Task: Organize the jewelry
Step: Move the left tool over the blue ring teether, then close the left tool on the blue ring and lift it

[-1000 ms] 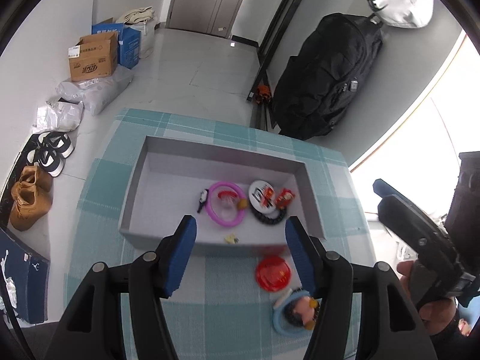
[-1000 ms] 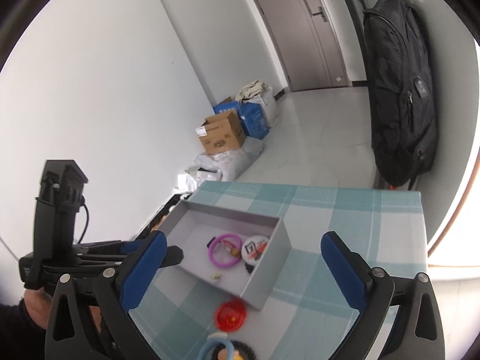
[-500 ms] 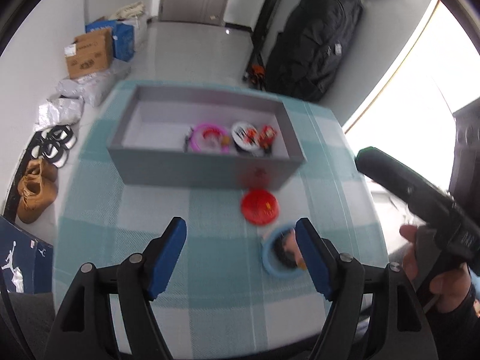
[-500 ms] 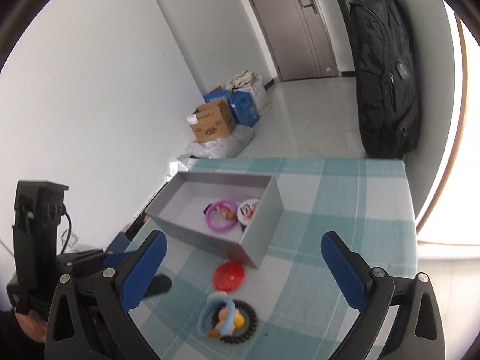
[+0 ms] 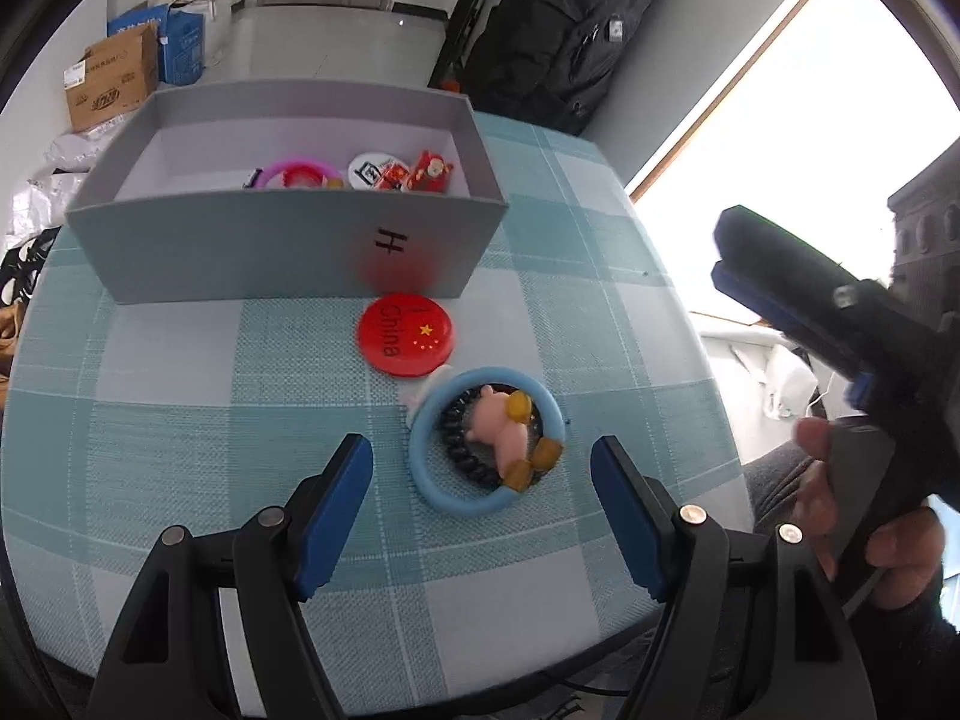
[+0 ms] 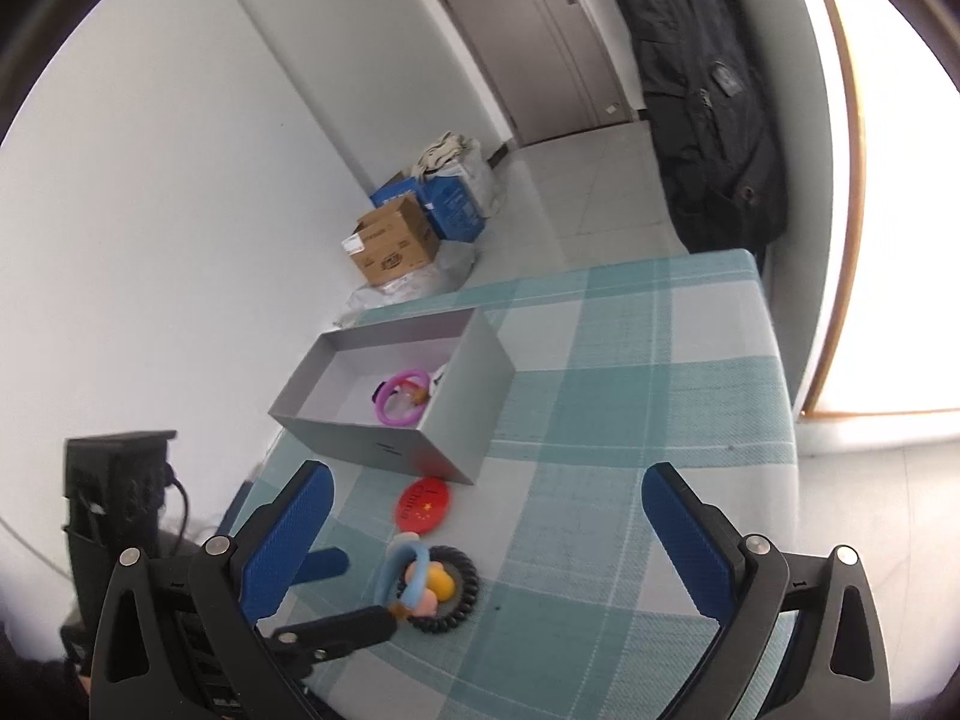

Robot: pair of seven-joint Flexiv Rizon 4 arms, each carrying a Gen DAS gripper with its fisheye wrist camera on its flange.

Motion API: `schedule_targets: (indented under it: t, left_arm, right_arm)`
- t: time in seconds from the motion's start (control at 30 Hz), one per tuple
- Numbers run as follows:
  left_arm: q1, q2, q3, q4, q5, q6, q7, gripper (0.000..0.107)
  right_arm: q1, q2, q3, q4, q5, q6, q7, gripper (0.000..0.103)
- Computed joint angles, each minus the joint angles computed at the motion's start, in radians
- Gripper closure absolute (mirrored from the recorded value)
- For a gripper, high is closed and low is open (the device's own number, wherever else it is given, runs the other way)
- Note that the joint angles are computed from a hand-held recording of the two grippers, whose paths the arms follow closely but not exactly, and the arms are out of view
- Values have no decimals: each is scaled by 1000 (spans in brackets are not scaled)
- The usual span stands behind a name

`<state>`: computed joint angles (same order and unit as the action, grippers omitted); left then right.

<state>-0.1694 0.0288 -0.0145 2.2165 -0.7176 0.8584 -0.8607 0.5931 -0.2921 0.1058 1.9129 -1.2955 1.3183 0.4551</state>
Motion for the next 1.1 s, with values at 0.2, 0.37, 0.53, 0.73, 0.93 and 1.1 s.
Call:
schedule_targets:
  t: [0.2, 0.37, 0.53, 0.73, 0.93, 1.1]
  left_arm:
    - [-10, -18, -11, 4, -4, 22, 19, 35]
    - [-29, -18, -22, 19, -88, 47, 91, 35]
    - [-31, -28, -20, 18, -179, 22, 129, 36]
    - [-22, -45, -22, 21, -254, 11, 139, 36]
    - [-28, -33, -24, 29, -169, 60, 140, 50]
    - [-37, -26, -26, 38, -143, 84, 151, 51]
  right_arm:
    - [-3, 5, 6, 8, 14, -9, 0, 0]
    - [0, 3, 3, 6, 15, -4, -6, 0]
    - [1, -1, 0, 5, 17, 0, -4, 0]
    - [3, -4, 5, 5, 41, -4, -25, 0]
    - [14, -9, 2, 1, 67, -13, -54, 0]
    - [23, -13, 2, -2, 99, -24, -81, 0]
